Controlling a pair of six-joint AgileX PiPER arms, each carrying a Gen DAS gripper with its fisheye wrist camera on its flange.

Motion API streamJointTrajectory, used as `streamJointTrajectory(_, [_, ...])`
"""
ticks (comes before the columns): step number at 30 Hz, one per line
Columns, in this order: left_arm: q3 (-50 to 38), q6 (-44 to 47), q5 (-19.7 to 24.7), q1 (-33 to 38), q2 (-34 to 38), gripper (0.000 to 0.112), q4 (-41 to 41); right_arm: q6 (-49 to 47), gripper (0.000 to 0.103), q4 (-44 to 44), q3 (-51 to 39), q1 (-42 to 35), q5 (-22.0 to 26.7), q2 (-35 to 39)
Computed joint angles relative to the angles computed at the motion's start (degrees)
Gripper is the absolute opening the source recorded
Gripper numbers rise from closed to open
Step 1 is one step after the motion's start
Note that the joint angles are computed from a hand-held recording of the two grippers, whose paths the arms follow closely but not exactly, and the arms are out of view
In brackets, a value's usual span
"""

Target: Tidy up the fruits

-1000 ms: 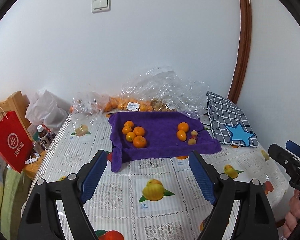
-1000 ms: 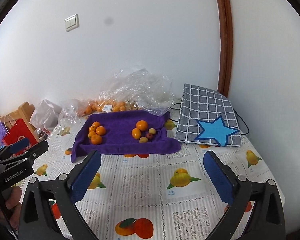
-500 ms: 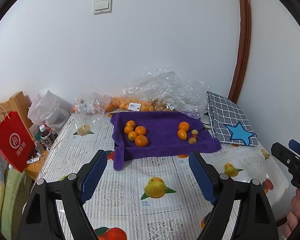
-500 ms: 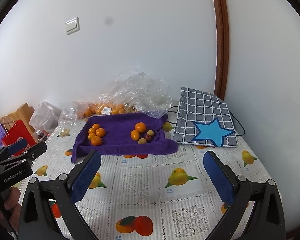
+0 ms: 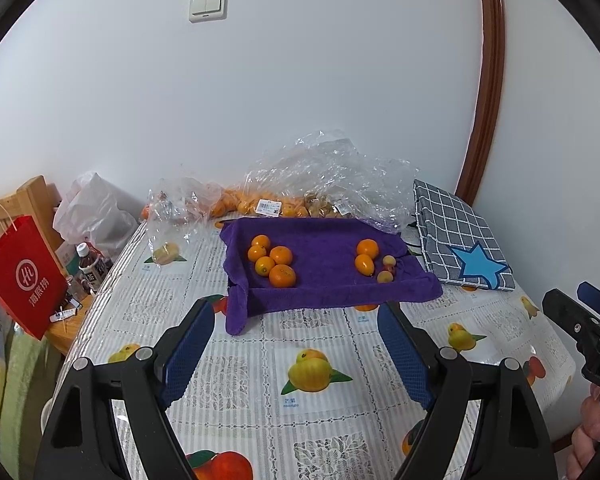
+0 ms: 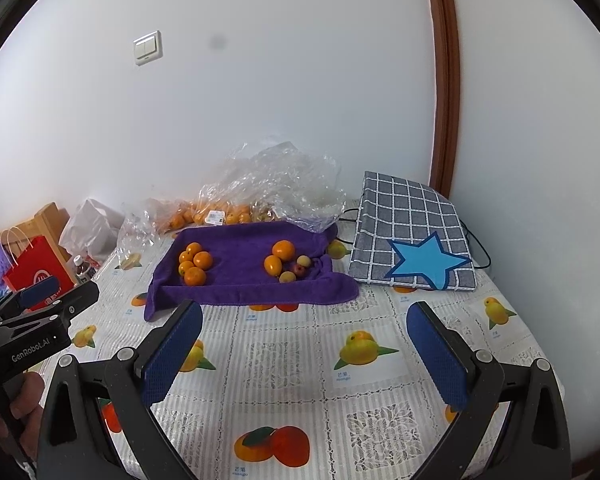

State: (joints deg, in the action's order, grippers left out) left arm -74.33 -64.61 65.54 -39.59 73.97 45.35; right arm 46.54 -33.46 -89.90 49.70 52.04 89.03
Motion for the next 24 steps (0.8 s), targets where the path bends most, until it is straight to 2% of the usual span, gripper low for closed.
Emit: streamJointTrajectory(24, [1.08, -1.67, -0.27, -0.95, -0.07, 0.083, 0.4, 0.82, 0.101, -1.1, 1.4, -0.21, -0.8, -1.09])
